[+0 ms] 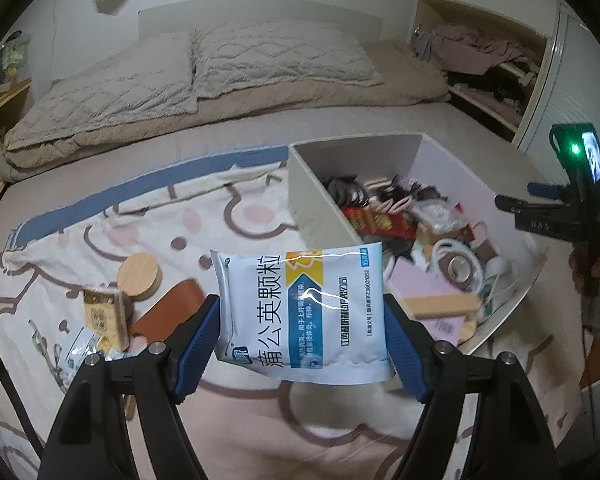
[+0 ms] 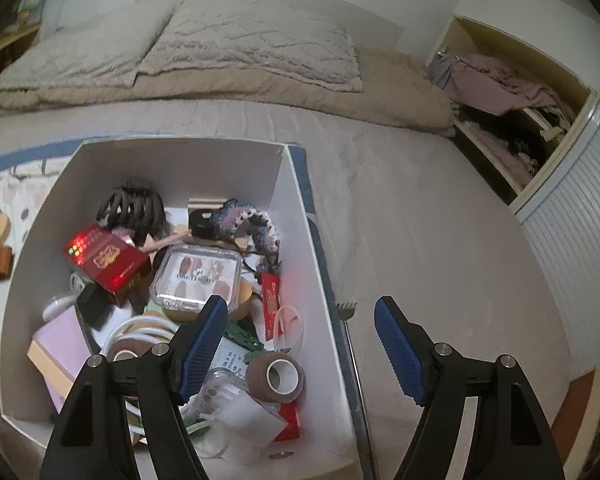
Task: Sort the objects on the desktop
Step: 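Lower the white packet into the shoebox and open the left tool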
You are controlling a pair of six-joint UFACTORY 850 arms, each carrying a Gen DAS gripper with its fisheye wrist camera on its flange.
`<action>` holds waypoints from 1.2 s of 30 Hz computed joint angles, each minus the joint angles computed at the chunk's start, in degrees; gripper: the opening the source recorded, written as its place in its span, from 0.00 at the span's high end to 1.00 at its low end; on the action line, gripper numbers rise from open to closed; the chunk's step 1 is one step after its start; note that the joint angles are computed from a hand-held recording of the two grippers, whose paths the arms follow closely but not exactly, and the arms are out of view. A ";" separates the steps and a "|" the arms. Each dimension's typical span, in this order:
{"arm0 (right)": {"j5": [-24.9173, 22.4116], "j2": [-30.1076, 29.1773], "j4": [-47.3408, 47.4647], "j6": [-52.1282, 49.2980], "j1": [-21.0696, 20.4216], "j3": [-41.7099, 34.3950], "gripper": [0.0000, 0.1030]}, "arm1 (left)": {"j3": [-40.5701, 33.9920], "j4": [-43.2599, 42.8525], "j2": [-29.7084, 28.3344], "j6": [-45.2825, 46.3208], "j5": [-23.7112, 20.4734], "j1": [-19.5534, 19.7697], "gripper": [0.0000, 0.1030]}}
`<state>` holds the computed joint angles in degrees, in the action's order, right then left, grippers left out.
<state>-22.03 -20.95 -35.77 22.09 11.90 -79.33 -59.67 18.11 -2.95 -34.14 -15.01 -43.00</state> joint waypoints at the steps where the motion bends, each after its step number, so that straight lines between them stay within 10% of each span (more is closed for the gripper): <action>1: 0.31 0.06 0.19 0.45 -0.30 -0.01 0.26 | -0.49 0.16 -0.29 -0.28 0.15 -0.21 0.25; 17: 2.77 -3.06 10.19 -2.19 -6.18 -2.79 0.26 | -19.67 5.64 -14.41 -5.12 -5.29 -5.42 0.25; 25: 7.60 -4.35 38.04 -25.58 -11.24 -2.72 0.26 | -34.43 -5.18 -24.63 2.29 -9.09 -6.41 0.25; 36: 6.08 -8.25 46.26 -30.18 -15.79 -5.55 0.26 | -53.42 -11.20 -38.36 4.46 -18.98 -6.97 0.25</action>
